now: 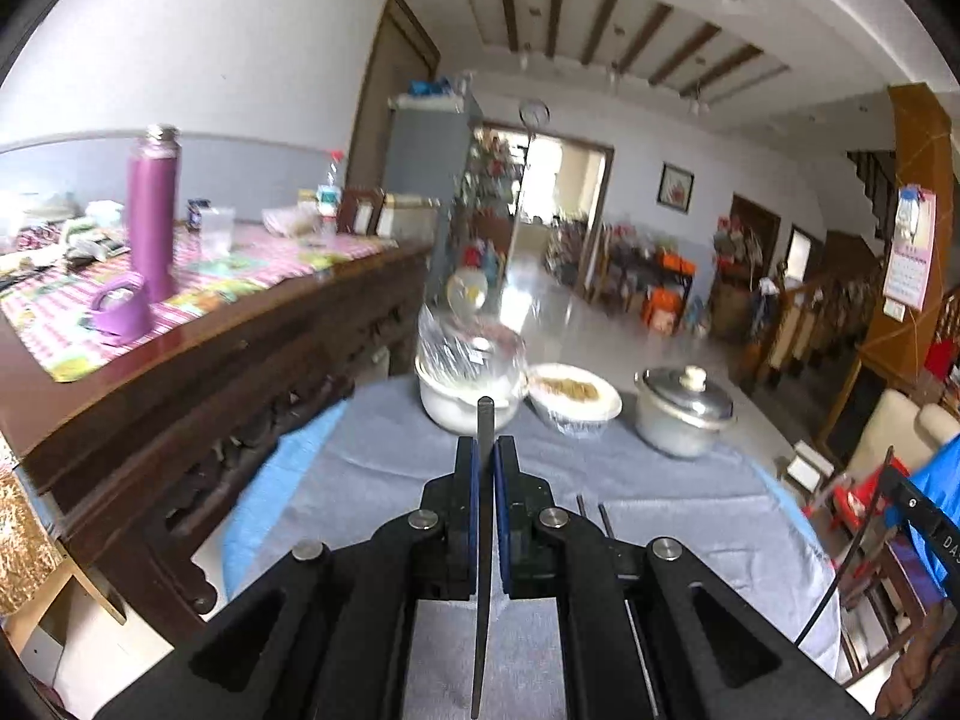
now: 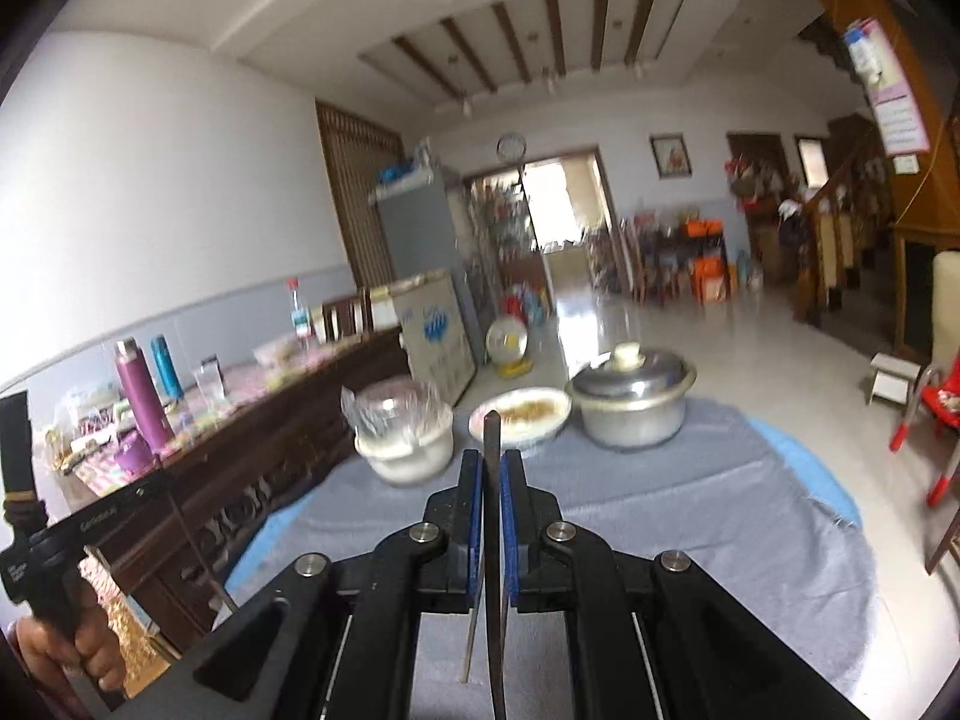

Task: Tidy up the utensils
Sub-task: 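Lift both held chopsticks upright off the cloth, then lower both chopsticks into the grey holder cup and open both grippers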

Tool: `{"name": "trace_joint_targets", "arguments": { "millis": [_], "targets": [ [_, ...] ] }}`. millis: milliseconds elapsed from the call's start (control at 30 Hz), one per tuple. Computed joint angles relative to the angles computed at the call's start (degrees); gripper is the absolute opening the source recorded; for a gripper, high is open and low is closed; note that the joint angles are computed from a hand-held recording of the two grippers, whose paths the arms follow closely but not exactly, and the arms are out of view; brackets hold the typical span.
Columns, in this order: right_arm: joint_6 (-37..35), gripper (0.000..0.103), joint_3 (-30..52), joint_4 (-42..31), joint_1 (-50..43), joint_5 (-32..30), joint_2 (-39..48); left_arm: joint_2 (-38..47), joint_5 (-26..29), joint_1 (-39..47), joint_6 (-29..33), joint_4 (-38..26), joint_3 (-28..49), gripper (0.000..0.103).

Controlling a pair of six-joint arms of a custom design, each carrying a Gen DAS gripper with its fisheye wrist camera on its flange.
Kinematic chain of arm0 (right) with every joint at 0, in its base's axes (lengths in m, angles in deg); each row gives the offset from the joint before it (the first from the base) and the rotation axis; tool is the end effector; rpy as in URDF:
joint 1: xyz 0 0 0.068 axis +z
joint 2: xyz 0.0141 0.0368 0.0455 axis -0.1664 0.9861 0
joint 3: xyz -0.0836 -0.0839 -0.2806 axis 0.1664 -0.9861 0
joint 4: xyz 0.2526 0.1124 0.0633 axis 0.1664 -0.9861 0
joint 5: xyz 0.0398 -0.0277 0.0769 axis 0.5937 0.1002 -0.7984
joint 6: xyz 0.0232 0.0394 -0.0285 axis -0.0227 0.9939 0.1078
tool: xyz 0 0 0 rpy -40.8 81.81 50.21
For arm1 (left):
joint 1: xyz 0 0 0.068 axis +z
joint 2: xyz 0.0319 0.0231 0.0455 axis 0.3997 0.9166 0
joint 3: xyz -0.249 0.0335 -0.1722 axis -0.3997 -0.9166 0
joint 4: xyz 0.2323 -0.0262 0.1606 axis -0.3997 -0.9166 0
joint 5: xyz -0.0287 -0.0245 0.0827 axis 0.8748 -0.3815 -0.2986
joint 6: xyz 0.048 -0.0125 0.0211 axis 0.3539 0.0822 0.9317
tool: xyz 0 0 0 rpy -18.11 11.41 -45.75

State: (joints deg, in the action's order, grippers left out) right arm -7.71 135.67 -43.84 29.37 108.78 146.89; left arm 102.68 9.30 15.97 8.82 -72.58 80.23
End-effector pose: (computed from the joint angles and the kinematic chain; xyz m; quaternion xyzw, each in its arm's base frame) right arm 0.2616 0.1892 0.3787 0.0409 0.7960 0.1209 0.5917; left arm 0.2720 -0.0342 0.4084 -0.0582 0.8288 -0.0786 0.5510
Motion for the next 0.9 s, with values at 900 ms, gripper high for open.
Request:
{"name": "trace_joint_targets", "arguments": {
  "millis": [900],
  "targets": [
    [-3.6,0.007,-8.5,14.1,14.6,14.3,-10.6,-19.6,-3.4,-4.7,-3.5,-3.6,1.3,0.005]
  ]
}}
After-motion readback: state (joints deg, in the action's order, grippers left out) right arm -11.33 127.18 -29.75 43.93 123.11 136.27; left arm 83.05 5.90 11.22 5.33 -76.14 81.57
